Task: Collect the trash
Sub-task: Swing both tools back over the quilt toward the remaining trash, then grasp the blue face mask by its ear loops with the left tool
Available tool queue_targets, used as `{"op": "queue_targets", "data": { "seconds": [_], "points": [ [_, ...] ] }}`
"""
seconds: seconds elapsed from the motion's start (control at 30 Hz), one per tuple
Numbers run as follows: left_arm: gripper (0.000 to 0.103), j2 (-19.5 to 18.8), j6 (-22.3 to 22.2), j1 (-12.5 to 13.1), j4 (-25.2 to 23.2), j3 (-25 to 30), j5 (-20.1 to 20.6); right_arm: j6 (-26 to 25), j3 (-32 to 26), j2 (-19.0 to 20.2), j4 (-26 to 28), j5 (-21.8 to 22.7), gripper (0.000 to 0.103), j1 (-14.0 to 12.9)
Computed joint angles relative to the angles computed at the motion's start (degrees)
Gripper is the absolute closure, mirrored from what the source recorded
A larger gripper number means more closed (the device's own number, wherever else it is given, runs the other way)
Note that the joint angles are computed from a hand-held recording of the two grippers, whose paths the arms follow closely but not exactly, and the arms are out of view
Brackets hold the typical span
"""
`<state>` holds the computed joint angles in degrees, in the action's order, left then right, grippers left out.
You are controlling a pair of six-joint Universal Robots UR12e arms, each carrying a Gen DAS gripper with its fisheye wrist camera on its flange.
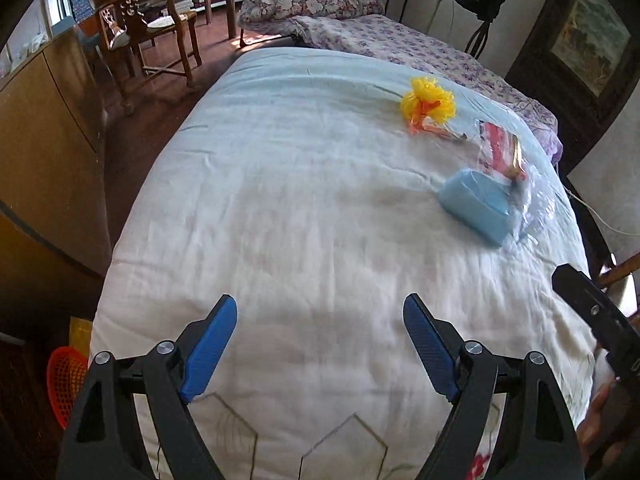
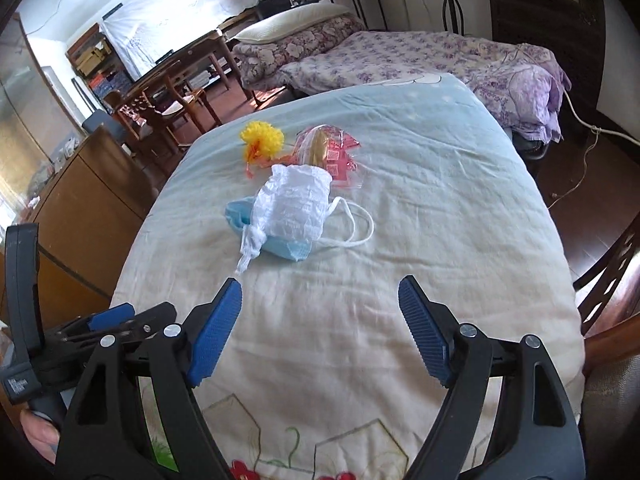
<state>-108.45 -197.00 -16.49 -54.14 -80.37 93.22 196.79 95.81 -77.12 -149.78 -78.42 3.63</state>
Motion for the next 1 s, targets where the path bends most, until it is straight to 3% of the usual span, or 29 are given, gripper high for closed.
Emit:
{"op": "queue_targets", "data": {
  "seconds": [0.3,0.4,0.47,0.5,0.57,0.7,0.8,0.87,0.9,1.0],
  "points": [
    [0.017,0.2,0.5,0.1,1.0,-1.6,1.4,1.2,-5.1,4.6,-1.6,0.0,0.025,0.9],
    [0.017,0.2,1.3,-0.2,1.3,-1.7,2.3,2.3,-7.0,6.0,0.1,-1.4,0.025,1.3],
    [0.017,0.2,1.2,-0.2,1.6,-1.9,2.2,1.2,-8.0,6.6,2.9,2.6,0.028,0.9],
    [0.017,0.3,1.0,0.0,1.7,-1.9,2.0,-0.3,-8.5,6.7,4.2,4.5,0.047,0.8],
    [0.017,0.5,0.5,0.2,2.0,-2.1,1.9,-3.8,-8.5,6.2,5.5,6.7,0.074,1.0],
    [0.017,0.9,-1.7,0.7,2.4,-2.6,2.2,-3.3,-5.2,3.3,1.5,10.5,0.079,0.3],
    [0.017,1.1,-2.2,1.0,2.5,-2.9,2.2,-4.7,-2.5,1.4,0.8,22.3,0.079,-1.7],
    [0.017,1.2,-2.2,1.0,2.6,-2.9,2.4,-4.1,-1.0,0.7,0.1,27.7,0.078,-2.8],
    [0.017,1.3,-2.4,0.9,2.8,-3.0,2.6,-3.1,-0.5,0.4,-1.0,27.6,0.078,-3.0],
    [0.017,1.7,-2.4,0.9,3.0,-3.3,2.9,0.1,0.7,-0.7,-2.6,19.5,0.075,-2.4]
  ]
}}
